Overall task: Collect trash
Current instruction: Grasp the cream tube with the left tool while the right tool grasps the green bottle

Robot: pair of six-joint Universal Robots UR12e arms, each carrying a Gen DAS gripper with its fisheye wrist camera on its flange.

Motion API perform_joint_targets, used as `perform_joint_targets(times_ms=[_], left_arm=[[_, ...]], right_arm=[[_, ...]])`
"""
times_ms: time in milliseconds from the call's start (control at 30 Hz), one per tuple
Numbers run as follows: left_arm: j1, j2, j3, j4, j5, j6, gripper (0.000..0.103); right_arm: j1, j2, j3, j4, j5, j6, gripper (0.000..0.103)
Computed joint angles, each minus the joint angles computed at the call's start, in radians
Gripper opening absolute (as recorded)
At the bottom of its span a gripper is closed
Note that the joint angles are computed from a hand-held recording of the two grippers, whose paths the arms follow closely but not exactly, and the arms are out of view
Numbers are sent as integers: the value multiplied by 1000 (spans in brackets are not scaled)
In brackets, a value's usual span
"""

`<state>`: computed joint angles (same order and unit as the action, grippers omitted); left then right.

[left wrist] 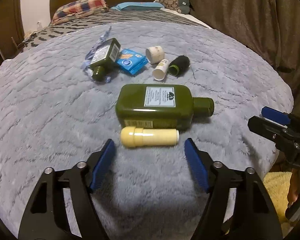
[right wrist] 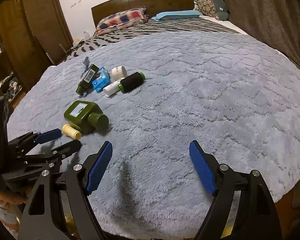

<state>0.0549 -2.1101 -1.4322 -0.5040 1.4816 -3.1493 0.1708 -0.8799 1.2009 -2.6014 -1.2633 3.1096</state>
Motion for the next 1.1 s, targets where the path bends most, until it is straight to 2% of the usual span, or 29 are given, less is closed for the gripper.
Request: perform_joint_targets(times_ms=[100, 333, 467, 533, 667, 800, 933, 1100], left_arm=[[1, -7, 11, -4, -10, 12, 55], [12, 15, -19, 17, -20, 29, 55], [6, 36, -48, 44, 60, 34, 55], [14, 56, -70, 58, 43, 34, 55], [23, 76, -92, 74, 86, 25, 55], [40, 80, -99, 69, 75, -4, 55], [48, 78, -100, 68, 68, -14, 55], [53, 76, -99, 71, 70, -24, 55]], right_arm=[[3, 8, -14, 12, -3, -8, 80], [14, 28, -49, 25, 27, -32, 80], [32, 51, -87, 58, 45, -78, 80], [41, 61, -105, 75, 58, -98, 80], [57, 90, -156, 107, 84, -124, 80], [75, 128, -223, 151, 85, -154, 80], [95, 158, -272, 172, 46, -185, 81], [107, 188, -326, 193, 41, -189, 80]])
